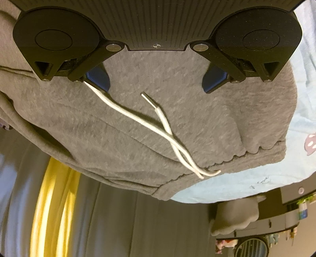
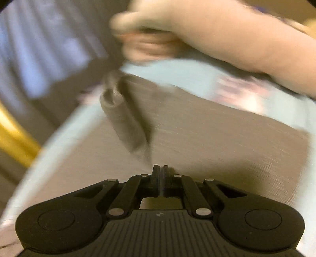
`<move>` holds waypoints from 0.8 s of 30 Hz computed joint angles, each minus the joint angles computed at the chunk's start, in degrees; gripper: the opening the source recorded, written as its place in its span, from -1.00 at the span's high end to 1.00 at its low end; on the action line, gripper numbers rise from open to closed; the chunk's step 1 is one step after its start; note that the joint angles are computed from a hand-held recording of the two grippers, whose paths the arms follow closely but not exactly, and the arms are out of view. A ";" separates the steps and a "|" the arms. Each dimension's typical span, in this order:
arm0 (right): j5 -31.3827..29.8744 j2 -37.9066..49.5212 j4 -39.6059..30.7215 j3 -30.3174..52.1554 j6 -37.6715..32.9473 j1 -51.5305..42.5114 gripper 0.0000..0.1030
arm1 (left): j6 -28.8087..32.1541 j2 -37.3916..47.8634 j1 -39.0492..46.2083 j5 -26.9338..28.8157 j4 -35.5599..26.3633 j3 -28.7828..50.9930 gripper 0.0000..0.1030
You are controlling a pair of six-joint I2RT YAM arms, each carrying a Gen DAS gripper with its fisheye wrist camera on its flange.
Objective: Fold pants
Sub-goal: 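Move the right tool to the grey sweatpants leg edge and close on it, then fold the held leg over the other leg with the right tool while the left tool pinches the waistband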
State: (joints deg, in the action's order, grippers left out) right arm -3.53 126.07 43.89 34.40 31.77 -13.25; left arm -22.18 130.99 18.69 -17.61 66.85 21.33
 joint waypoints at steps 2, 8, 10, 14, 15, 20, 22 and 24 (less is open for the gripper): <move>-13.98 1.97 0.60 1.25 7.68 -6.80 0.86 | 0.03 -0.90 -0.64 -0.24 -0.69 -0.68 -1.00; -21.04 5.80 4.79 4.75 18.64 -7.95 0.14 | -1.78 -6.94 -0.85 1.53 -5.28 -3.27 -1.00; -22.68 7.97 5.50 6.87 22.73 -7.67 0.15 | -1.99 -12.81 -1.32 3.08 -9.78 -3.90 -1.00; -22.57 11.11 12.03 8.30 21.21 -6.09 0.19 | 1.65 -25.30 -2.09 7.71 -20.24 0.26 -1.00; -22.85 11.18 12.38 8.36 19.51 -5.73 0.19 | 2.34 -27.14 -1.49 10.08 -24.00 3.54 -1.00; -24.73 14.35 16.34 10.51 17.48 -6.04 0.39 | -4.30 -18.82 3.98 24.44 -41.18 27.80 -0.99; -27.32 15.82 15.85 12.50 18.04 -6.45 0.63 | -6.54 -11.42 4.67 25.83 -49.42 40.04 -0.88; -28.51 17.99 17.06 13.81 18.96 -6.29 0.67 | -6.44 -4.59 4.98 25.66 -58.58 51.73 -0.59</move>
